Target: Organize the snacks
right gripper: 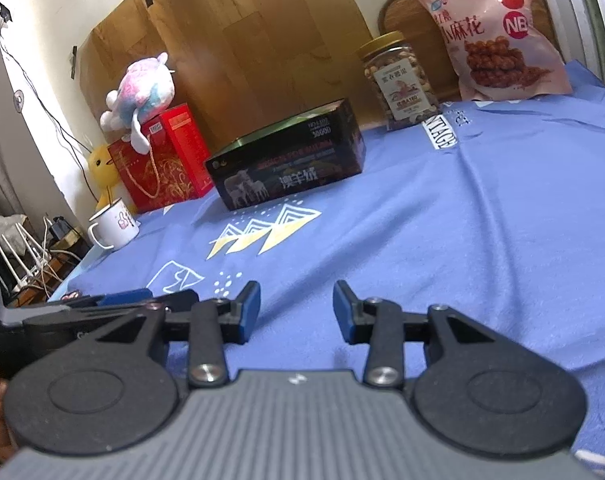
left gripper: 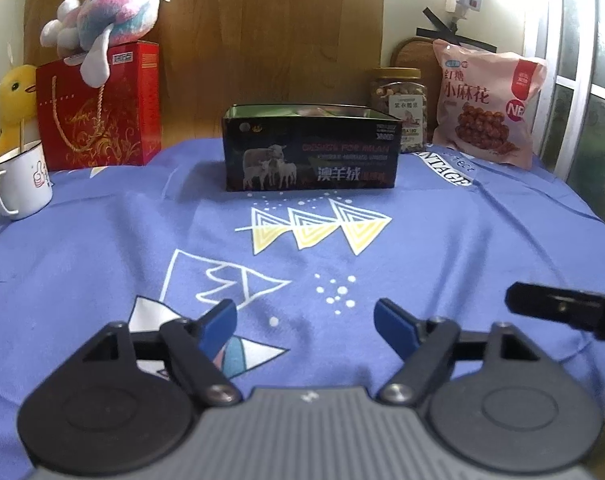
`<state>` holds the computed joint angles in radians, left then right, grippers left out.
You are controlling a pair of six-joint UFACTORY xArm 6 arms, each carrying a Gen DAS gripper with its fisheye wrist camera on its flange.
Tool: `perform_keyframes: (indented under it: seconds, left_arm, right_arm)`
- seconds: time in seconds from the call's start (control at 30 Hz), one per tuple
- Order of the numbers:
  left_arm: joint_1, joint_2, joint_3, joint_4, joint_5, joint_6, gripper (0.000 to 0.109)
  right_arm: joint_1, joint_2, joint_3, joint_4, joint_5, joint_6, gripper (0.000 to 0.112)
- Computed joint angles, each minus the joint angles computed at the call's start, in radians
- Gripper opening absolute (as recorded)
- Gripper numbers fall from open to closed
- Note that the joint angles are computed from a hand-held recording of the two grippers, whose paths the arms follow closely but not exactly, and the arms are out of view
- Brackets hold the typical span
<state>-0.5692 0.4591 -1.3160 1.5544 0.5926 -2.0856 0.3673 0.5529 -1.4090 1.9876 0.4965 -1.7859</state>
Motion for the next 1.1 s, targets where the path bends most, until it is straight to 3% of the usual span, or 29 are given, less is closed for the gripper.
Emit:
perform_keyframes:
  seconds: [0.73, 1.1]
  left_arm:
    - [-0.006, 0.023, -0.036, -0.182, 0.06, 0.176, 0.078]
    - [0.012, 0.026, -0.058, -0.189, 0.133, 0.217, 0.079]
  right_arm:
    - [0.001, -0.025, 0.029, 0.06, 0.01, -0.034, 0.043]
    - [0.002, -0.025, 0.017, 0.071, 0.002, -0.03, 0.043]
